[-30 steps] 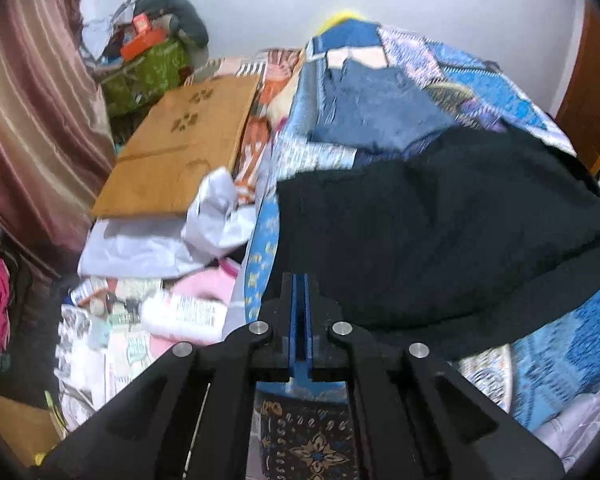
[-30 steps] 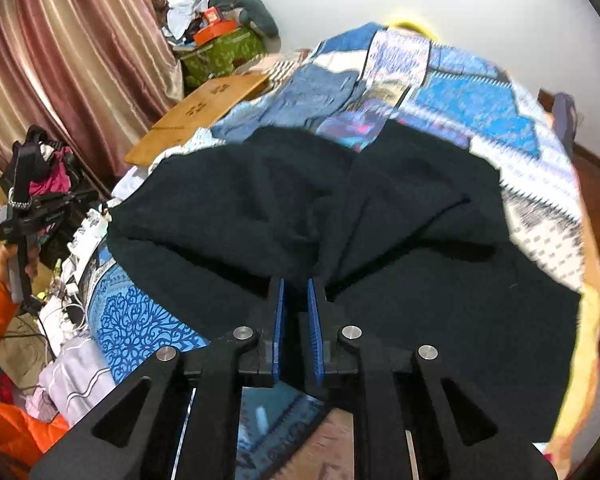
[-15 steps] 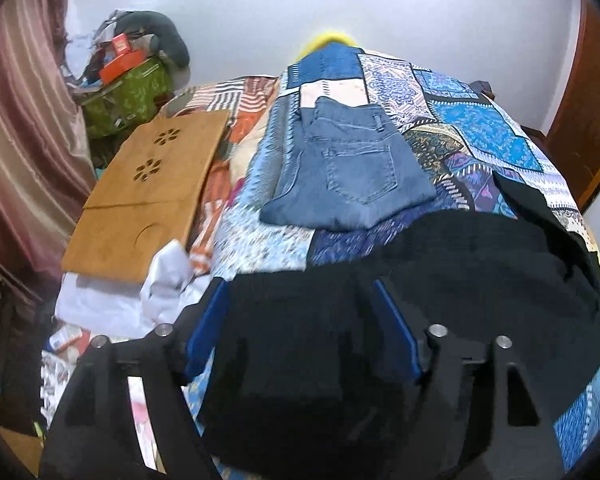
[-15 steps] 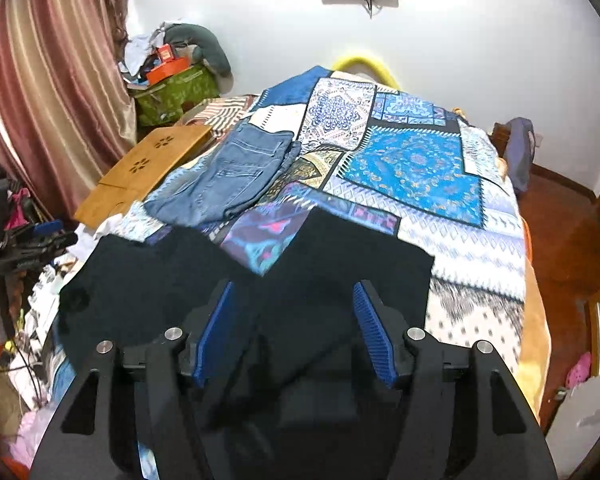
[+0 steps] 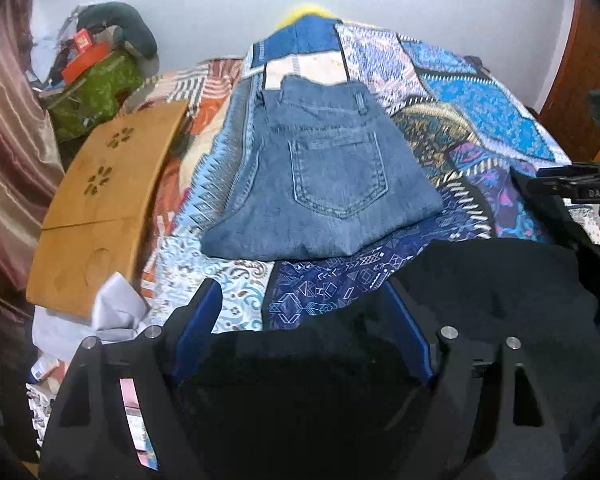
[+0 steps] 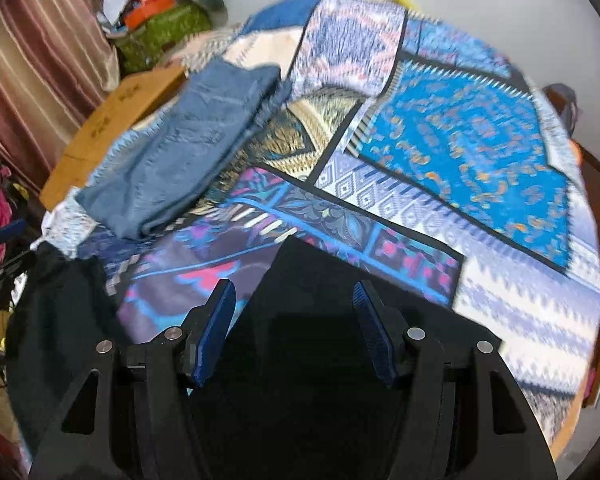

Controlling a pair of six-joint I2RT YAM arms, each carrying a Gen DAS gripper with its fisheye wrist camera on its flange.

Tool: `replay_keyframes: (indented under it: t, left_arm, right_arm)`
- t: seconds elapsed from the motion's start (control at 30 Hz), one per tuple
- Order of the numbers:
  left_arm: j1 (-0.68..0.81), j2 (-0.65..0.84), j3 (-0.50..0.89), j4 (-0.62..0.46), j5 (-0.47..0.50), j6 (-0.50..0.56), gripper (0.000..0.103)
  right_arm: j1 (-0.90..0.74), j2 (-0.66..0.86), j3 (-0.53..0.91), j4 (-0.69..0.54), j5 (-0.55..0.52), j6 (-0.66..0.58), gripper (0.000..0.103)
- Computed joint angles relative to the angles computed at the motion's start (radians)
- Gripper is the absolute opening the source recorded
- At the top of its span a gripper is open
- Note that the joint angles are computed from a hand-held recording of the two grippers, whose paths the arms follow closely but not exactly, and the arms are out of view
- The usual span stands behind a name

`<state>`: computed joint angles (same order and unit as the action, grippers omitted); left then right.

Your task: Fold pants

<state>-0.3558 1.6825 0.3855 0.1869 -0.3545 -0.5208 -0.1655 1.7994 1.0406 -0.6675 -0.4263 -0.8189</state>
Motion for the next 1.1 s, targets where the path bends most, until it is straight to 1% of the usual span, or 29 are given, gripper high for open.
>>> replay_keyframes:
  t: [0.03, 0.07, 0.1, 0.2, 0.23, 0.3, 0.4, 0.47, 0.6, 0.63, 0.77, 0.83, 0.97, 1.1]
  left_arm:
    - [0.004, 0.037, 0.012, 0.015, 0.009, 0.005, 0.081]
    - [0.005, 0.062, 0.019, 0.027, 0.015, 0.009, 0.081]
    - [0.003, 0.086, 0.027, 0.036, 0.02, 0.013, 0.081]
    - [-0.017, 0.114, 0.036, 0.043, 0.025, 0.012, 0.081]
    - [-0.028, 0.112, 0.039, 0.034, 0.025, 0.007, 0.081]
    - [-0.066, 0.08, 0.04, -0.003, 0.014, -0.016, 0.081]
    - [-0.138, -0.003, 0.028, -0.072, -0.019, -0.052, 0.081]
    - [-0.202, -0.065, 0.031, -0.142, -0.045, -0.088, 0.081]
    - [-0.327, -0.143, 0.058, -0.265, -0.094, -0.174, 0.082]
    - [-0.359, -0.153, 0.068, -0.293, -0.104, -0.197, 0.082]
    - [-0.471, -0.154, 0.118, -0.375, -0.128, -0.284, 0.083]
    - [-0.527, -0.146, 0.144, -0.41, -0.139, -0.327, 0.083]
    - [-0.618, -0.127, 0.191, -0.475, -0.164, -0.401, 0.083]
    - [-0.675, -0.121, 0.211, -0.511, -0.182, -0.459, 0.084]
  right_arm:
    - [0.01, 0.035, 0.02, -0.016, 0.005, -0.011, 0.043]
    - [0.017, 0.048, 0.016, -0.002, 0.011, -0.014, 0.042]
    - [0.017, 0.046, 0.001, 0.023, 0.001, -0.022, 0.04]
    - [0.003, 0.019, -0.024, 0.038, -0.011, -0.049, 0.013]
    - [-0.008, 0.015, -0.019, 0.024, -0.017, -0.051, 0.01]
    - [-0.039, 0.013, 0.003, -0.01, -0.038, -0.064, 0.008]
    - [-0.125, -0.065, 0.015, -0.07, -0.115, -0.097, 0.007]
    - [-0.225, -0.121, 0.049, -0.16, -0.181, -0.15, 0.007]
    - [-0.415, -0.161, 0.167, -0.362, -0.275, -0.277, 0.007]
    - [-0.481, -0.167, 0.203, -0.43, -0.298, -0.332, 0.007]
    - [-0.666, -0.143, 0.322, -0.614, -0.343, -0.494, 0.007]
    - [-0.742, -0.121, 0.365, -0.667, -0.348, -0.558, 0.007]
    - [-0.89, -0.055, 0.41, -0.72, -0.324, -0.681, 0.007]
    - [-1.001, 0.0, 0.374, -0.658, -0.256, -0.736, 0.007]
